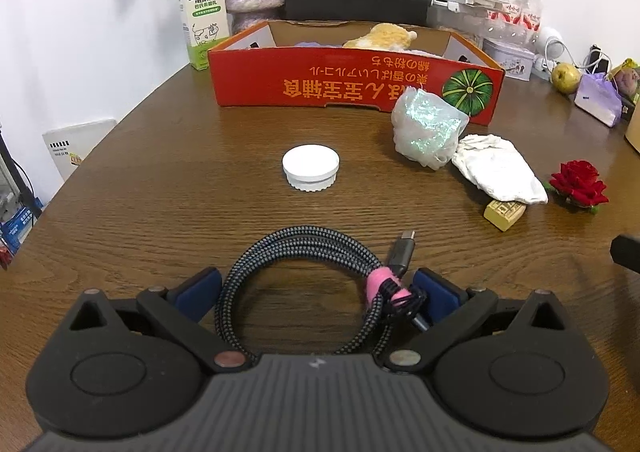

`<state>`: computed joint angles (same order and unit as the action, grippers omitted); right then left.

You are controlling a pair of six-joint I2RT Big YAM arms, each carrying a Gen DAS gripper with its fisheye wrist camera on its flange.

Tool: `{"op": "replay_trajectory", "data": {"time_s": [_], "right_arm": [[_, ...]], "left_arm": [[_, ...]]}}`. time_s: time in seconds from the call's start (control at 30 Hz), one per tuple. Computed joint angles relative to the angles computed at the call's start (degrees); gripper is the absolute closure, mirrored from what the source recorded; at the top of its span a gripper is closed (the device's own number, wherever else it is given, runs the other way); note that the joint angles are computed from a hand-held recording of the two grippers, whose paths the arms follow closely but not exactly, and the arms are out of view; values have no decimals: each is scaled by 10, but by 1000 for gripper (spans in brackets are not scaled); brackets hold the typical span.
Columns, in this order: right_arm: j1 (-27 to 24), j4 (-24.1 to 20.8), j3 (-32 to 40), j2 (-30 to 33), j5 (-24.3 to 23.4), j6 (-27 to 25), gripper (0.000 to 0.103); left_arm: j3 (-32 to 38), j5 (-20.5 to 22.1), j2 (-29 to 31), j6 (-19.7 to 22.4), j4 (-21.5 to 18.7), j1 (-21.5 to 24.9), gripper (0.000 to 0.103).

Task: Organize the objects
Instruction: 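Grasp the black coiled cable with the left tool while the right tool reaches the red rose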

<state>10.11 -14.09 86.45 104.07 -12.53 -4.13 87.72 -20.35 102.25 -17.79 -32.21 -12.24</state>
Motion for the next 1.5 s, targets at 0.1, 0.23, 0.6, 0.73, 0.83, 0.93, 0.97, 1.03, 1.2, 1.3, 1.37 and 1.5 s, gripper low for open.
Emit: {"op": "replay_trajectory", "data": {"time_s": [0.1,0.23,0.6,0.73,0.83,0.93,0.97,1.03,1.2,1.3,1.37,1.5], "right_arm": [[0,-8,5,3,-1,1,0],[0,-17,12,7,2,3,0],[2,-46,28,16,21,9,0],[3,-51,31,19,29,10,0],[3,-52,33,19,33,10,0],[2,-42,36,22,14,3,0],[4,-35,38,24,21,-3,0],[8,-20,44,30,42,-20,0],[10,-54,104,65,46,-34,0],[12,-69,136,87,45,-37,2],[11,-75,154,100,33,-38,6],[12,-90,177,115,19,-38,24]], "left_arm": [[-21,0,-5,-5,36,2,0],[-24,1,-7,-3,39,2,0],[10,27,12,24,21,4,4],[10,38,17,36,40,6,4],[0,43,14,39,56,9,3],[-5,43,13,45,66,10,3],[-8,42,12,47,70,10,3],[-10,43,11,48,73,10,3],[-12,47,9,47,75,11,3],[-13,48,8,48,75,12,3],[-13,48,9,48,75,12,3],[-12,48,9,48,75,12,3]]}}
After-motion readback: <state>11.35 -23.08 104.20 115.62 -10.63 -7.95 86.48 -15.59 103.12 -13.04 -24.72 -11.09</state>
